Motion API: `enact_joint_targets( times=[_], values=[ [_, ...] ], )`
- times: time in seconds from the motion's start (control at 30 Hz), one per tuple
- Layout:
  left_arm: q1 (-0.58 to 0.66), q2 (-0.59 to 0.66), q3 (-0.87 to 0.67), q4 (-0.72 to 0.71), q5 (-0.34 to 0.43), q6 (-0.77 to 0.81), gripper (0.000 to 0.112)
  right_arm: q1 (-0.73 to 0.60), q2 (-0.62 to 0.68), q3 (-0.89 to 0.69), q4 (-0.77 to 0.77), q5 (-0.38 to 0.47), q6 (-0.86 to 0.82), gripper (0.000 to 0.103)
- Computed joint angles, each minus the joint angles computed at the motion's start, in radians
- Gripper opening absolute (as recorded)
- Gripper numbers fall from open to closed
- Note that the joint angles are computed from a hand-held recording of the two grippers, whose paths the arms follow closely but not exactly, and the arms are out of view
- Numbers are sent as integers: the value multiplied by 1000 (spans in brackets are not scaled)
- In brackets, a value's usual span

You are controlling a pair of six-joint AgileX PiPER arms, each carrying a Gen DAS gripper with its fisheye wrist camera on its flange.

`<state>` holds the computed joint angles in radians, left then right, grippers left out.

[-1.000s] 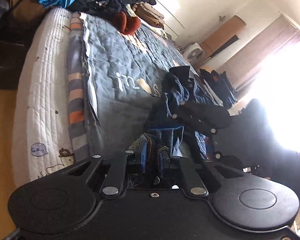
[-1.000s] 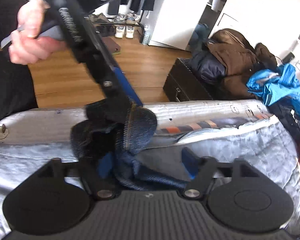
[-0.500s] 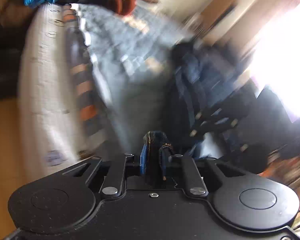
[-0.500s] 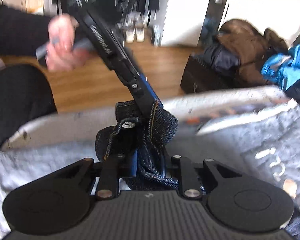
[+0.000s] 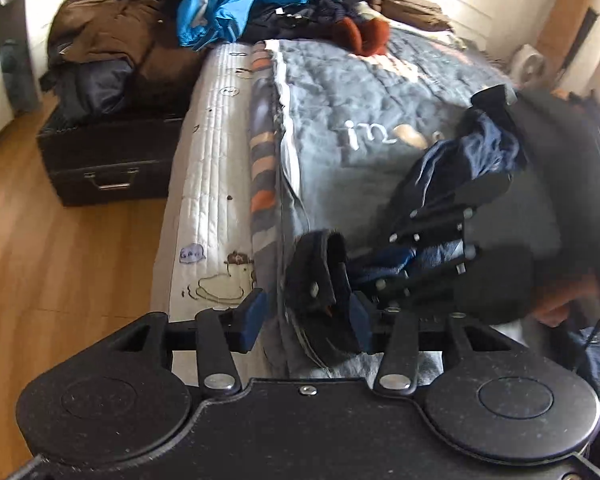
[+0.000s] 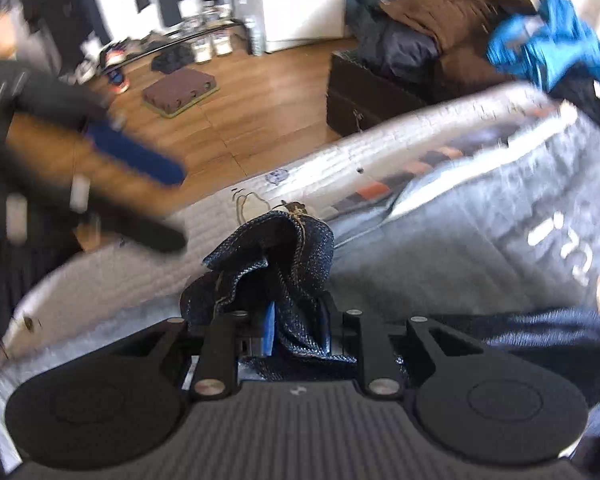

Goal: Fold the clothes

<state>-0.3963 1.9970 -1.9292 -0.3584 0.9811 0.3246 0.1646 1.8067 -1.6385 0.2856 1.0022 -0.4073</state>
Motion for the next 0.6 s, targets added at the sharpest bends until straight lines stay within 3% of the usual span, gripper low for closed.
enact_joint_targets(
  times=[0.1,0.23,0.53,0.6],
  values=[
    [-73,-36,98,164,-144,-112,49,-28,64,-106,34,97,81,22],
    [-115,-29,129,236,-187,-201,49,-38,116,-196,43,169,150,22],
    [-217,-30,214,548,-352,-391,60,-54,141,-223,65,161,324,22],
    [-226,-54,302,651,-481,-426,58,-50,142,-218,56,145,334,22]
  ],
)
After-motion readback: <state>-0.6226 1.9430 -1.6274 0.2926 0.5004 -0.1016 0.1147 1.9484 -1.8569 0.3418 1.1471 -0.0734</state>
